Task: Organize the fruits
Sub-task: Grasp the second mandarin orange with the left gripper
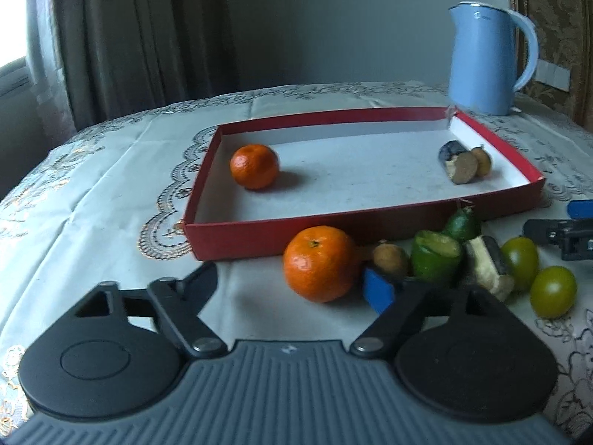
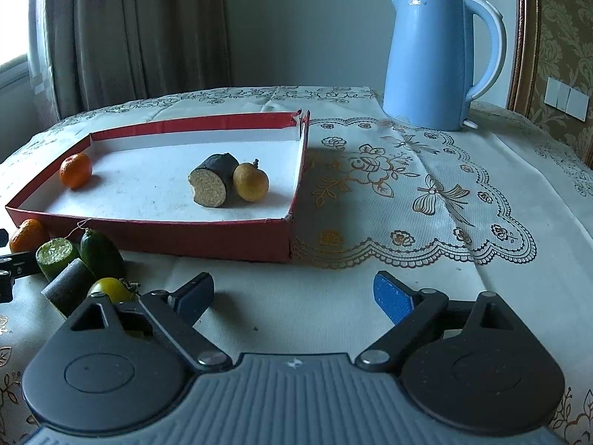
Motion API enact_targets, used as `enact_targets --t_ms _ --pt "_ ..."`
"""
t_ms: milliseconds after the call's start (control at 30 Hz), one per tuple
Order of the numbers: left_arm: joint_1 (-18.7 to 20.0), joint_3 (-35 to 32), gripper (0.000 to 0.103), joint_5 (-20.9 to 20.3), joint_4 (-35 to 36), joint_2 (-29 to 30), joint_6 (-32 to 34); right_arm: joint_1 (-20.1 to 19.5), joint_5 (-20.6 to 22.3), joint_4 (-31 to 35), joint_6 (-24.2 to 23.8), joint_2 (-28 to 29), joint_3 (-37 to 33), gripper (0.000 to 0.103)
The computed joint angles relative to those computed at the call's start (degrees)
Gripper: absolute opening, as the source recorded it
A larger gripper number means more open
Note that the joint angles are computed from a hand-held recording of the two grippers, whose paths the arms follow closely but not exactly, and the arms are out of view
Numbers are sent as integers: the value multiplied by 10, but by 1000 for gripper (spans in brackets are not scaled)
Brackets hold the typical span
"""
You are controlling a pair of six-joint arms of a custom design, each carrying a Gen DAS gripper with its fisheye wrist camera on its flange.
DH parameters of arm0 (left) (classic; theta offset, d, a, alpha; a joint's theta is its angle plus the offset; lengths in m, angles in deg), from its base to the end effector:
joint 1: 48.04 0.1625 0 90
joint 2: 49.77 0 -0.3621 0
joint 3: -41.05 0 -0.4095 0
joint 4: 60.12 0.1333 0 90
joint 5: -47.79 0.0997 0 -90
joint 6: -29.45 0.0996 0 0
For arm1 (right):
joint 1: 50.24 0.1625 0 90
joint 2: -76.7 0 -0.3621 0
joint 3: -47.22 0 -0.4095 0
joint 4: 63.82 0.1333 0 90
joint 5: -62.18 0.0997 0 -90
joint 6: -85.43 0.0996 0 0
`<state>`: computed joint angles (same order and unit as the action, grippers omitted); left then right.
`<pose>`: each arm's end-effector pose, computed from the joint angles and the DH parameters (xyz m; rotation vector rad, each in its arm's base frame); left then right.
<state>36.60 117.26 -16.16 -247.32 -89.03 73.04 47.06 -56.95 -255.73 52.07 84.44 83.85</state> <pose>0.1076 -0.7481 0.1877 0.6394 2.1138 -1.0342 0.1830 -0.7614 -0.1352 0.4765 -2.2017 1.0623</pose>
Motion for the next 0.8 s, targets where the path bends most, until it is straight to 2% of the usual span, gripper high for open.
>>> enact_targets --t_ms 67,200,400,633,700,800 --pt "2 8 57 -18 12 -7 -3 0 0 0 0 0 0 94" --pt "2 14 41 -30 17 -10 6 0 1 0 0 0 0 94" --pt "-2 19 39 -13 -13 -7 0 0 1 0 0 0 0 94" --pt "-11 48 39 -40 -51 -35 1 0 0 0 0 1 -1 94" --pt "-14 44 39 -48 -49 -38 -1 0 0 0 0 1 -1 94" --pt "-19 14 39 -39 -55 -21 5 0 0 0 0 1 -1 94"
